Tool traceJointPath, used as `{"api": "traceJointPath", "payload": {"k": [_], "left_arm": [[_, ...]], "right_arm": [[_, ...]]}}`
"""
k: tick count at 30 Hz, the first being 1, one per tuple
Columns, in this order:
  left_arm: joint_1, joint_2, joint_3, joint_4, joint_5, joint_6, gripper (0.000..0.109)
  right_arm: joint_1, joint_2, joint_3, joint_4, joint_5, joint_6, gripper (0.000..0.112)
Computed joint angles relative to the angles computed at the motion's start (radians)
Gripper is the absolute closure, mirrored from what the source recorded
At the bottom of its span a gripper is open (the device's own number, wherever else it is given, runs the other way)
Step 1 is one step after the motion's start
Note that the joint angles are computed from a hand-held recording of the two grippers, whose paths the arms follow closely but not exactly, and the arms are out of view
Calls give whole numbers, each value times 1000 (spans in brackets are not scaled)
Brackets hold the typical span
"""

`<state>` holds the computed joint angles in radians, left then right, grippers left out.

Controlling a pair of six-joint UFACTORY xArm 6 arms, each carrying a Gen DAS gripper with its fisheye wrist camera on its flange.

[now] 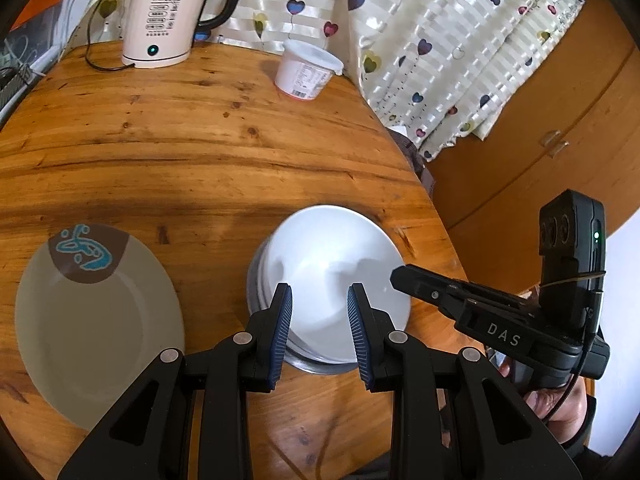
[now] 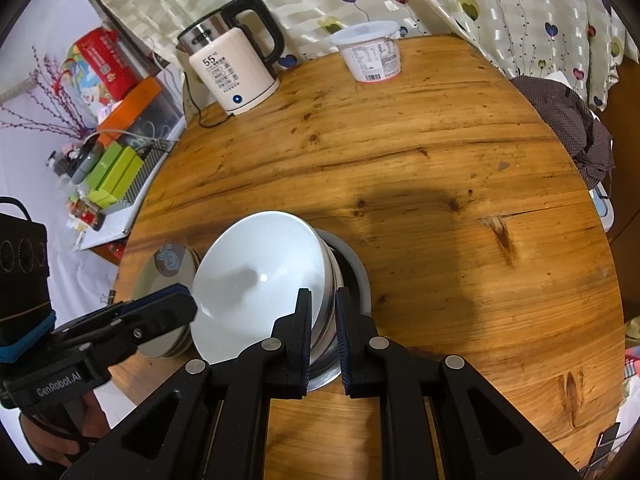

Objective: Organize plates and bowls
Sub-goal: 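Press the white bowl pair down into the steel bowl with the right tool, then grip the rim of the steel bowl stack with the right tool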

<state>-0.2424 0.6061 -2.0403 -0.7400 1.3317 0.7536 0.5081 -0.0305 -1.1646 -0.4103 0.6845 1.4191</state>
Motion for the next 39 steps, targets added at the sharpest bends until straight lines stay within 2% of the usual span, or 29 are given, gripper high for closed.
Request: {"api": "traceJointPath", "payload": {"k": [9, 17, 26, 31, 39], "left_arm": [[11, 14, -14, -3, -16, -15, 79], [8, 53, -49, 17, -11, -39, 79], [6, 43, -30, 18, -21, -28, 79], [5, 26, -7, 11, -45, -14, 79], [21, -28, 47, -32, -94, 50, 76]], "right_arm": [[0, -2, 5, -22, -6, 2, 102], [-12, -13, 39, -1, -55, 11, 104], [-3, -10, 12, -12, -12, 0, 102], [13, -22, -4, -50, 41, 7, 89], [38, -57, -6, -103, 94, 29, 87]]}}
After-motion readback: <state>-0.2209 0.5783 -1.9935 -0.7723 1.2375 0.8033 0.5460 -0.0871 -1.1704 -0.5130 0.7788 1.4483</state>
